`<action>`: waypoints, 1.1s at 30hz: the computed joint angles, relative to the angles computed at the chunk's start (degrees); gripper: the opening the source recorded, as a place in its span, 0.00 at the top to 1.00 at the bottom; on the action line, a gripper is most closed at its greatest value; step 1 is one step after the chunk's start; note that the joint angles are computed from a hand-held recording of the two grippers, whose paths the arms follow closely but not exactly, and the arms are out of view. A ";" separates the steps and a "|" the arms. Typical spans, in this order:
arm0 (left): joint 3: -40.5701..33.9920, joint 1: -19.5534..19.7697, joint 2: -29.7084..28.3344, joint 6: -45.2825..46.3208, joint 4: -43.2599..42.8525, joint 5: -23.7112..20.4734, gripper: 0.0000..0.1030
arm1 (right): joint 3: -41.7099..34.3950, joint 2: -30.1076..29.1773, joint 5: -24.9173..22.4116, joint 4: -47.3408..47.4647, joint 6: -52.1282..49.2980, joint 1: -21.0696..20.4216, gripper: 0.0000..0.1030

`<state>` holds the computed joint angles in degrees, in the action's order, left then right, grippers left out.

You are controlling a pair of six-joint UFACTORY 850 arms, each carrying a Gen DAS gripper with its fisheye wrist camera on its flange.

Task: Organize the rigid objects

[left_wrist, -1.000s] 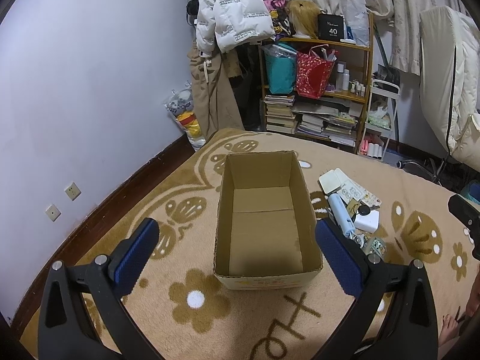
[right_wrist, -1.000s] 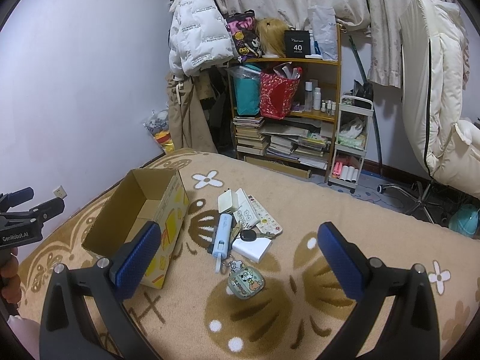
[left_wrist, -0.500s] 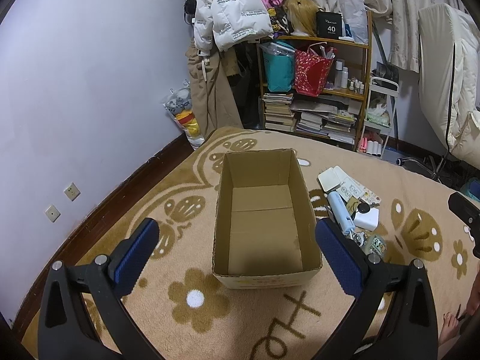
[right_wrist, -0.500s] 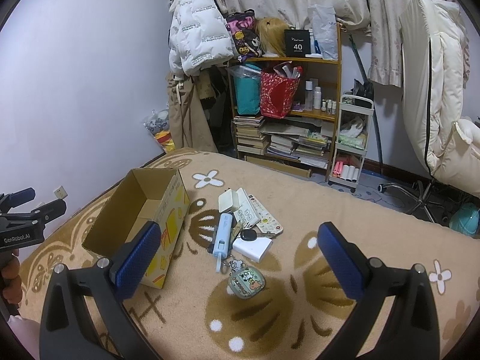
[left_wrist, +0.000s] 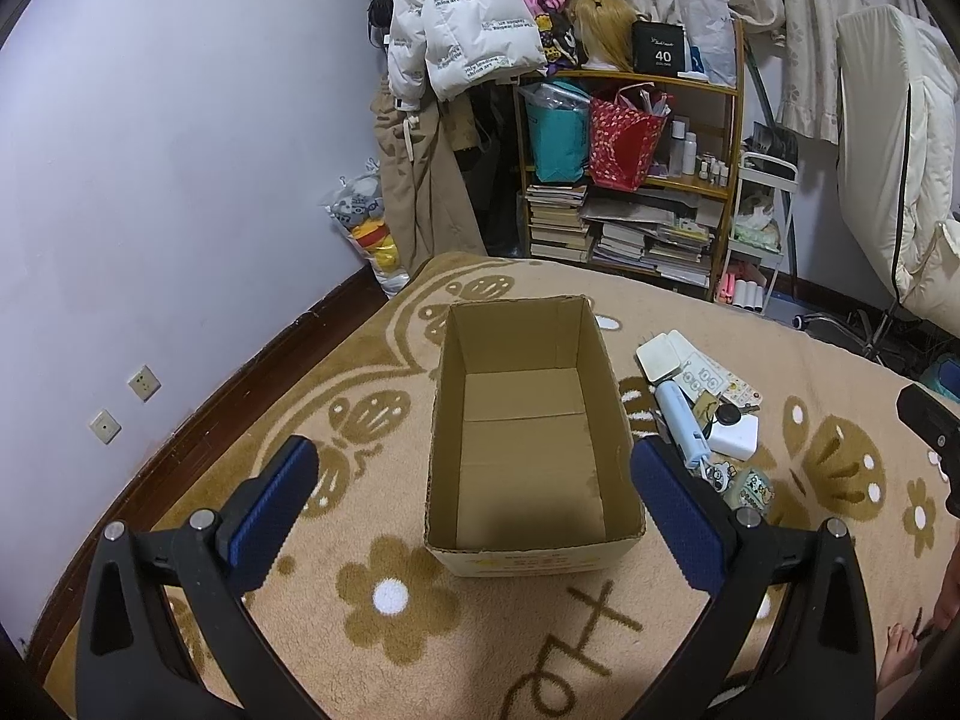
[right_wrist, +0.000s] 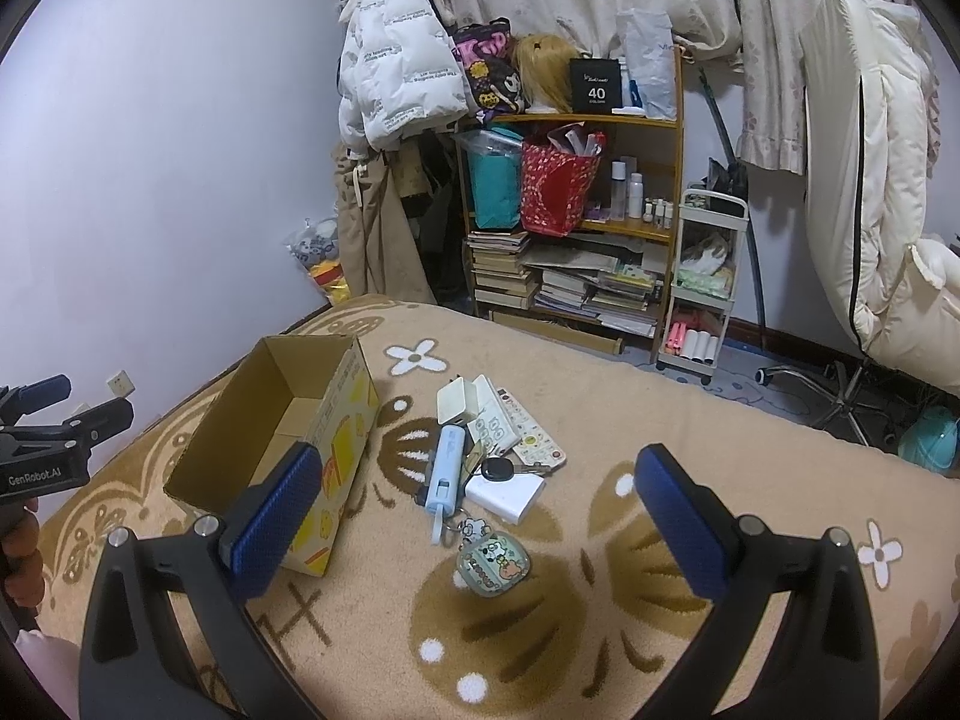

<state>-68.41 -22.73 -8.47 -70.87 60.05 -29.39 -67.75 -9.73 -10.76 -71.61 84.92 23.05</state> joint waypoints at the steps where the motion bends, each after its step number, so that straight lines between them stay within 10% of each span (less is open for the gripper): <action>1: -0.05 0.03 0.01 0.06 0.01 -0.01 0.00 | -0.02 -0.02 -0.11 0.10 -0.09 0.03 0.00; 33: 0.09 0.39 -0.13 -0.59 1.27 0.56 0.00 | 0.04 0.09 -0.36 0.83 -0.72 0.23 0.00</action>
